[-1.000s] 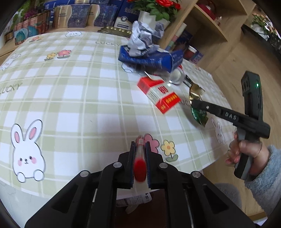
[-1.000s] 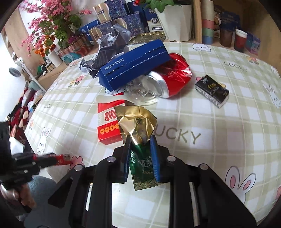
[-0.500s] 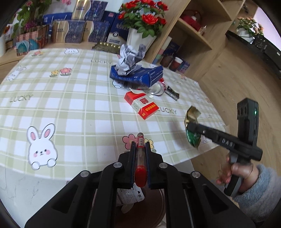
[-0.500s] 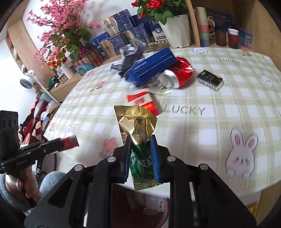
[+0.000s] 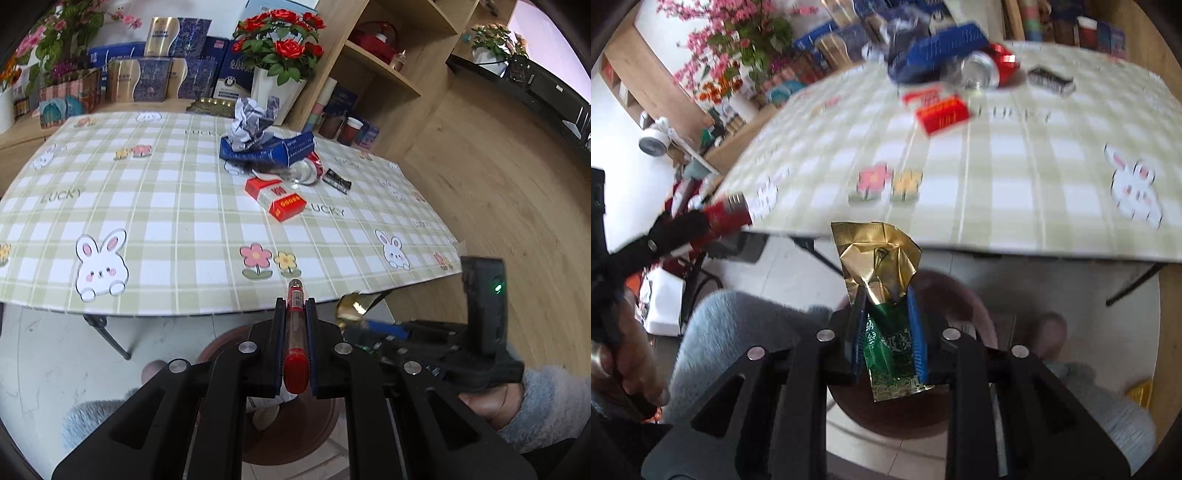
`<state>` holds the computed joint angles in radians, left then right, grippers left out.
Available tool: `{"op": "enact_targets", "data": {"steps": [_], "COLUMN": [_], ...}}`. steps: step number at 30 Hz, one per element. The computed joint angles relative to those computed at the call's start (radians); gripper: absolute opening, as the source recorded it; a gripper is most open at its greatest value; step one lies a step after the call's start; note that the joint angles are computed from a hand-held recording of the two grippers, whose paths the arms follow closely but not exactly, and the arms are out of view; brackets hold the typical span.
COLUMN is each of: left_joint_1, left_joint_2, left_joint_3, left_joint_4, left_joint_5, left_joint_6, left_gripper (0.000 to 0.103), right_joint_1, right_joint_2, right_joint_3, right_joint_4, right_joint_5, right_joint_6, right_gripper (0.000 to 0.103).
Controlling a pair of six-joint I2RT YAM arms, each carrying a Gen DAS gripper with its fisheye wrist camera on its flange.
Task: Collect trash
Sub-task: 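Carry the tube and wrapper over the brown bin and open both tools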
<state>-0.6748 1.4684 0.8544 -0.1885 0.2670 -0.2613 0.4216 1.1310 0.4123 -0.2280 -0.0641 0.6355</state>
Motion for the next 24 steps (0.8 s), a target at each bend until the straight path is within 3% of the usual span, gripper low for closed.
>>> {"op": "enact_targets", "data": {"steps": [8, 10, 12, 15, 17, 21, 24], "left_joint_1": [0.009, 0.014, 0.021, 0.023, 0.022, 0.016, 0.009], "left_joint_2": [0.047, 0.055, 0.063, 0.066, 0.065, 0.068, 0.083], "left_joint_3": [-0.023, -0.028, -0.032, -0.037, -0.037, -0.038, -0.031], "left_joint_4": [0.022, 0.03, 0.034, 0.035, 0.032, 0.023, 0.01], "left_joint_5": [0.018, 0.02, 0.033, 0.032, 0.032, 0.023, 0.012], "left_joint_6": [-0.017, -0.026, -0.038, -0.046, -0.047, -0.047, -0.046], "left_gripper": [0.01, 0.01, 0.01, 0.01, 0.01, 0.01, 0.01], "right_joint_1": [0.035, 0.043, 0.06, 0.05, 0.058, 0.114, 0.095], "right_joint_2": [0.137, 0.121, 0.074, -0.005, -0.037, -0.141, -0.196], "right_joint_3": [-0.014, -0.013, -0.015, -0.02, -0.01, 0.005, 0.007], "right_joint_4": [0.057, 0.044, 0.014, -0.012, -0.038, -0.085, -0.084], "right_joint_5": [-0.028, -0.008, 0.058, 0.092, 0.143, 0.303, 0.328], "right_joint_6": [0.046, 0.055, 0.083, 0.091, 0.094, 0.08, 0.061], "right_gripper": [0.031, 0.044, 0.082, 0.092, 0.097, 0.097, 0.097]}}
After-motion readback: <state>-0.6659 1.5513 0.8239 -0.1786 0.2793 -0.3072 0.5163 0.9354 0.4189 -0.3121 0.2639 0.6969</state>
